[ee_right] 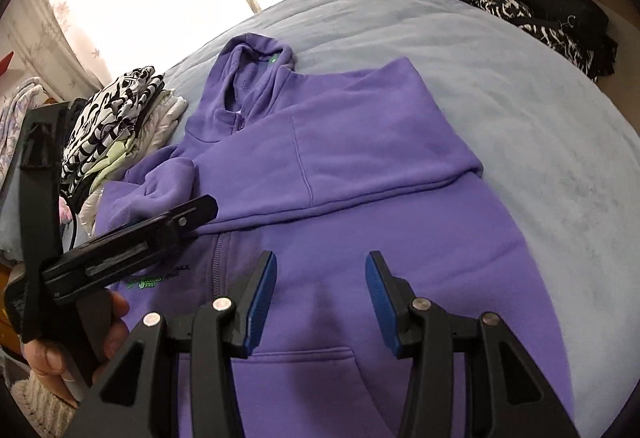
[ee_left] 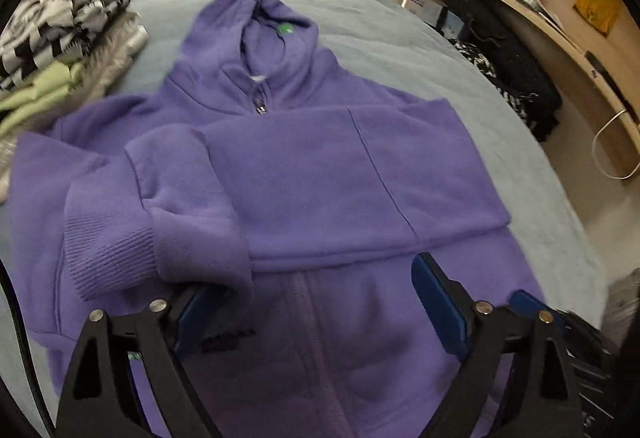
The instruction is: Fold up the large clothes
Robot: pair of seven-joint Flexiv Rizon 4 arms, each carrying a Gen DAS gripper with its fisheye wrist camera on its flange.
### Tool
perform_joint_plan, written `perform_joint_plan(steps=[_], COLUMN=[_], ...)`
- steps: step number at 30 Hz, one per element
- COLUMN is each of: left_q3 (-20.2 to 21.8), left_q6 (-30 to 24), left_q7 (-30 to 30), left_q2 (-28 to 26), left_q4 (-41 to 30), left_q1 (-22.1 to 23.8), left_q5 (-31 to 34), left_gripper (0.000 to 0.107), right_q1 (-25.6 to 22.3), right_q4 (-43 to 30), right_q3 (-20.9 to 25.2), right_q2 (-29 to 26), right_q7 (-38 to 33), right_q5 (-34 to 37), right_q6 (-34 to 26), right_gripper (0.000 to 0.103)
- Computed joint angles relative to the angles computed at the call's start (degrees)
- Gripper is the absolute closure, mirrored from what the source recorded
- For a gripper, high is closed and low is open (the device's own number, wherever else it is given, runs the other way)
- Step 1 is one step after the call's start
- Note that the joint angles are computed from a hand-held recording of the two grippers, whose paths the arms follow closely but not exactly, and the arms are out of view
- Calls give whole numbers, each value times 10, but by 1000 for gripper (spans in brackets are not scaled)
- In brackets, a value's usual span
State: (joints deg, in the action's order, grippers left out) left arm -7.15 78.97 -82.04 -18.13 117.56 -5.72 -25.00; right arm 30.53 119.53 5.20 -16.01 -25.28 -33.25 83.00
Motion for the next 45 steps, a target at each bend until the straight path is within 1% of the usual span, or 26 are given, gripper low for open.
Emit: perform_joint_plan(steps=[2, 3, 7, 9, 12, 15, 18, 21, 23, 28, 30, 32, 34, 35, 36, 37, 38, 41, 42, 43, 44, 45], left_q3=[-26, -50, -105, -105, -94, -76, -48, -17, 5, 46, 53, 54, 56, 56, 57, 57, 57, 53, 51, 49, 49, 48], left_q6=[-3, -2, -4, -5, 1, 33, 78, 96, 102, 94, 91, 93, 97, 98, 99, 100, 103, 111, 116, 120, 122, 123], left_q7=[29, 61, 187, 224, 267, 300, 286, 255, 237, 245, 246, 265, 276, 283, 289, 292, 296, 318, 327, 334, 338, 343], left_q2=[15, 25, 60, 78, 107, 141, 166, 175, 179, 180, 179, 179, 180, 179, 179, 179, 179, 176, 173, 171, 170, 170], left_q4=[19, 32, 73, 88, 116, 152, 187, 208, 220, 233, 237, 238, 239, 238, 238, 239, 239, 233, 230, 228, 226, 225], left_q1=[20, 36, 56, 47, 25, -5, -30, -42, -50, -75, -77, -82, -84, -86, -87, -88, -89, -95, -99, -102, -105, -107], left_q5=[-39, -80, -247, -295, -354, -414, -422, -402, -395, -435, -442, -470, -486, -497, -505, -510, -517, -547, -560, -570, -577, -584], left_gripper=[16, 16, 16, 16, 16, 16, 16, 16, 16, 16, 16, 16, 16, 16, 16, 16, 16, 16, 16, 16, 16, 16], right_q1=[-3, -5, -4, -4, -2, 1, 0, 8, 22, 60, 77, 90, 110, 126, 134, 131, 120, 71, 48, 33, 9, -6], right_q4=[3, 1, 0, -4, -8, -20, -44, -75, -94, -159, -197, -223, -244, -251, -255, -261, -263, -257, -251, -252, -246, -240], right_q3=[5, 10, 13, 18, 21, 30, 54, 70, 67, 56, 49, 41, 23, 4, -8, -4, 6, 40, 54, 65, 81, 86], right_q2=[1, 0, -1, -1, -1, -5, -19, -38, -53, -104, -132, -152, -169, -175, -177, -179, -174, -153, -145, -143, -137, -132], right_q7=[-7, -16, -36, -49, -64, -88, -138, -187, -212, -282, -305, -321, -326, -321, -319, -326, -330, -310, -289, -279, -256, -232], right_q5=[3, 8, 16, 24, 29, 36, 52, 62, 58, 32, 24, 17, -2, -25, -43, -42, -30, 52, 97, 126, 171, 203], right_q6=[7, 10, 18, 17, 17, 10, -4, -21, -33, -83, -116, -138, -149, -152, -148, -146, -127, -39, -9, -1, -4, -27], right_gripper=[57, 57, 57, 57, 57, 57, 57, 57, 57, 57, 57, 57, 57, 63, 74, 84, 86, 87, 87, 87, 86, 84])
